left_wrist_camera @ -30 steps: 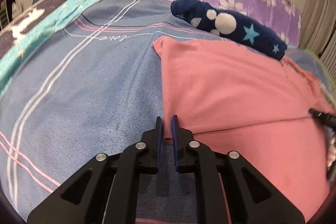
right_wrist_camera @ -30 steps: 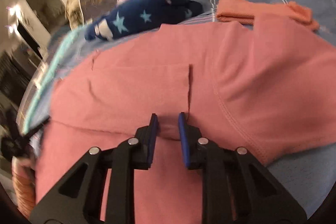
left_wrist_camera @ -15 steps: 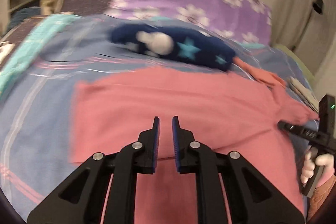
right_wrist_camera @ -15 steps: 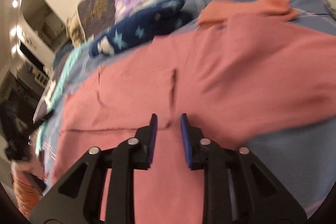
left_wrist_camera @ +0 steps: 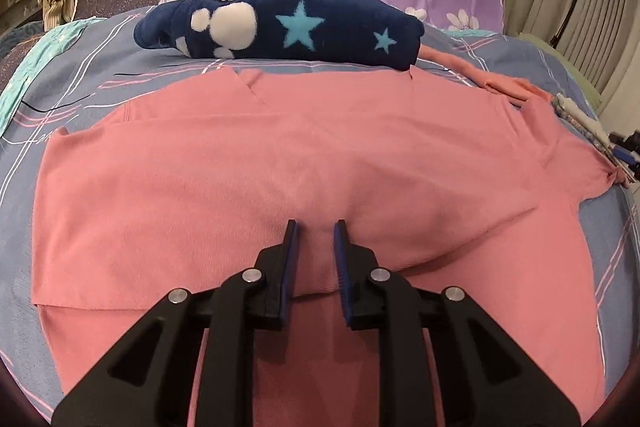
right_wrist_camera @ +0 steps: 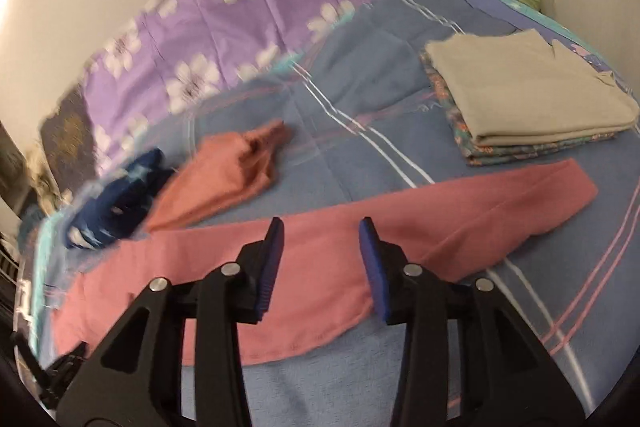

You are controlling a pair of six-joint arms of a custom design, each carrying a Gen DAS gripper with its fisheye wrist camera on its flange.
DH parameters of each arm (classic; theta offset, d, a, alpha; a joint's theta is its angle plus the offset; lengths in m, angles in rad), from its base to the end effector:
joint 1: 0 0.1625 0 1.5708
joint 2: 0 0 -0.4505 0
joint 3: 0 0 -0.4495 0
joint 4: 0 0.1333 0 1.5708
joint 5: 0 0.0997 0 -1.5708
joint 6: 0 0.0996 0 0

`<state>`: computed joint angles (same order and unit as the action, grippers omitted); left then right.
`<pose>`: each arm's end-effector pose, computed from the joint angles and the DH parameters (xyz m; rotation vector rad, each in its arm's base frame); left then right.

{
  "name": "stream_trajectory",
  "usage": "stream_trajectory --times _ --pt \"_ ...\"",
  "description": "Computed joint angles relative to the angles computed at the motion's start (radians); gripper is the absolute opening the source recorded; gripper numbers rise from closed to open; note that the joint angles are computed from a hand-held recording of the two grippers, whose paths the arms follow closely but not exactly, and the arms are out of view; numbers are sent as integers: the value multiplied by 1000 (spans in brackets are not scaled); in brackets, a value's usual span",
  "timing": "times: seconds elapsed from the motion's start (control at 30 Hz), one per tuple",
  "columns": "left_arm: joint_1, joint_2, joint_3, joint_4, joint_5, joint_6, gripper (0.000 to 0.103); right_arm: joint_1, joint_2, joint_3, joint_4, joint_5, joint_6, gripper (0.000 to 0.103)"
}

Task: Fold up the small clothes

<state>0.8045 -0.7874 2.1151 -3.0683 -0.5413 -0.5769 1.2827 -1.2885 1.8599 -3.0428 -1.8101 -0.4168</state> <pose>-0.2121 -0.5357 0.0117 0.1054 2.2596 -0.9457 -0.0771 -0.6461 0.3701 0.0153 -2.4378 1.0032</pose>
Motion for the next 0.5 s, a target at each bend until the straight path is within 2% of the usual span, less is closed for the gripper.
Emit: stream_trajectory --times 0.03,0.07,0.1,0.17,0.23,0.3,0.37,0.43,0.5 --pt "0 -3 5 -7 -1 2 20 -9 -6 -5 32 -37 49 39" --pt "-1 5 -9 0 -1 0 20 -26 -19 -2 59 -44 87 38" --pt "0 4 -8 -7 -4 3 20 -57 -50 20 85 -9 119 27" --pt "4 7 -8 -25 -12 11 20 -110 -111 67 89 64 118 20" --pt "6 5 -3 -45 -22 18 20 -164 -177 128 28 85 142 25" --pt "8 5 0 -64 -31 26 21 -243 -241 155 60 219 194 29" --pt "11 4 4 -84 -41 34 21 -282 -258 141 108 299 227 31" --pt "13 4 7 -102 -50 41 22 -286 -251 128 91 304 256 36" --pt "14 3 10 -118 -57 45 22 -280 -229 104 65 305 311 55"
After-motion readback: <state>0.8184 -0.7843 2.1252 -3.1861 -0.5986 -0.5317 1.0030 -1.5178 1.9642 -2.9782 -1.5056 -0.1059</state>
